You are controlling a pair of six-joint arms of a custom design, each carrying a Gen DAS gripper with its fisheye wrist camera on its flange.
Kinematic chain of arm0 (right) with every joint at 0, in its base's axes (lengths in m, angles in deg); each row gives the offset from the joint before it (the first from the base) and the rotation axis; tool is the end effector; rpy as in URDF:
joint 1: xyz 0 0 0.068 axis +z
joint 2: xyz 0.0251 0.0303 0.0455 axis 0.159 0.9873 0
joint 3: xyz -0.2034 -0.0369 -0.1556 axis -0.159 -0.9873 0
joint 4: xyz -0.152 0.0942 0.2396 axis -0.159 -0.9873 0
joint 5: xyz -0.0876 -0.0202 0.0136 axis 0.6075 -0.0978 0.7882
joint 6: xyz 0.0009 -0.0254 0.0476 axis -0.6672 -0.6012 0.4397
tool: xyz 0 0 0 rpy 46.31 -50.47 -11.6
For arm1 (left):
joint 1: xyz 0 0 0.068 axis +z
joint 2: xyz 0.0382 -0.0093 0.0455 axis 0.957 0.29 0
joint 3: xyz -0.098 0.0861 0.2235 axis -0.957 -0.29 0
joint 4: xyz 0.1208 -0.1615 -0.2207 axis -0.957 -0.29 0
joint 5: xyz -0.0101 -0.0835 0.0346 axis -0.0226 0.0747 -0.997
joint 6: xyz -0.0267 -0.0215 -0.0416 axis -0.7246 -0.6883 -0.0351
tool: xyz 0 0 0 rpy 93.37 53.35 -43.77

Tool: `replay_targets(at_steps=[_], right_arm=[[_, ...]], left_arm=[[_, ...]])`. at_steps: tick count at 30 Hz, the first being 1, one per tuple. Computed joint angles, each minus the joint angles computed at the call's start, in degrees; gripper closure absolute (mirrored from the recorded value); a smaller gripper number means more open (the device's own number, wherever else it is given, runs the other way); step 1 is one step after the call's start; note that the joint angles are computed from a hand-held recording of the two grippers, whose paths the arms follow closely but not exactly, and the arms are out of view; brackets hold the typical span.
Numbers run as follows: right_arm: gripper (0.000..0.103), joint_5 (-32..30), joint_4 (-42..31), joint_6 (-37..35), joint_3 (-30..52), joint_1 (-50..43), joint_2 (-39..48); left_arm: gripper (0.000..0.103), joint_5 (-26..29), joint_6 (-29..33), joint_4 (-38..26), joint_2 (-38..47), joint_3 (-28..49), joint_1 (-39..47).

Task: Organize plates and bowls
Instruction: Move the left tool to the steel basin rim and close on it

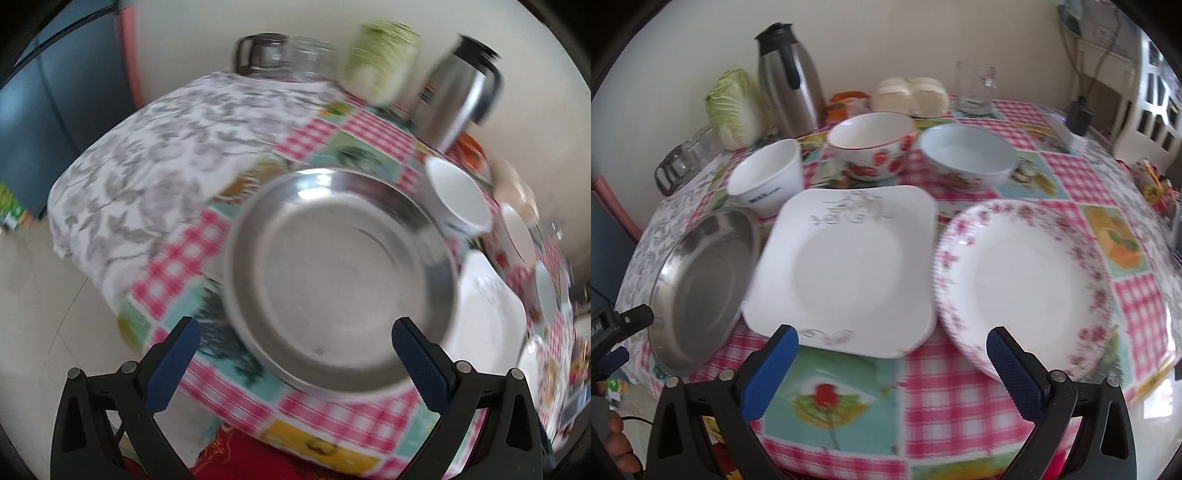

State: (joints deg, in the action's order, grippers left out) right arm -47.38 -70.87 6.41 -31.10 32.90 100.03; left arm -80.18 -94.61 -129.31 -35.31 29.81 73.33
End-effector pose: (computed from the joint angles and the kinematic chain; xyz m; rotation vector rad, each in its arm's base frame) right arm 0.2230 0.1002 0.2044 -0.4650 2.5942 0.2374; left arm 0.1197 0.0107 0.2103 -1.2857 2.3481 0.1268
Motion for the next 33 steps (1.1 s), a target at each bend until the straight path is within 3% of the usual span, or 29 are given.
replay_targets(at_steps=[7,13,18,21,27,29,33], right_arm=[[0.0,0.6,4.6,5.5,0.9,6.2,4.4],[0.0,-1.1,7.3,8.0,2.1,10.1,9.3],[0.0,-1.8,11.8,9.2,2.9,13.2,11.9],[0.0,-3.9,13.1,8.4,4.9,14.4,15.5],[0.0,-0.1,16.7,5.4,8.1,18.1,20.7],[0.0,0.3,17.5,4.4,9.5,18.5,22.5],[0.0,0.1,18.7,1.8,11.6,18.4,25.0]], left_arm=[[0.0,10.4,16.0,1.5,-6.8,-4.0,23.7],[0.0,15.2,25.3,5.6,-8.0,-6.0,35.1],[0.0,15.7,26.6,9.8,-8.8,-7.6,35.9],[0.0,15.6,27.2,12.1,-4.0,-7.2,35.1],[0.0,22.0,27.5,16.6,5.3,-8.7,39.9],[0.0,21.4,27.2,17.6,6.8,-9.0,40.0],[0.018,20.9,27.1,20.1,9.7,-9.5,39.3]])
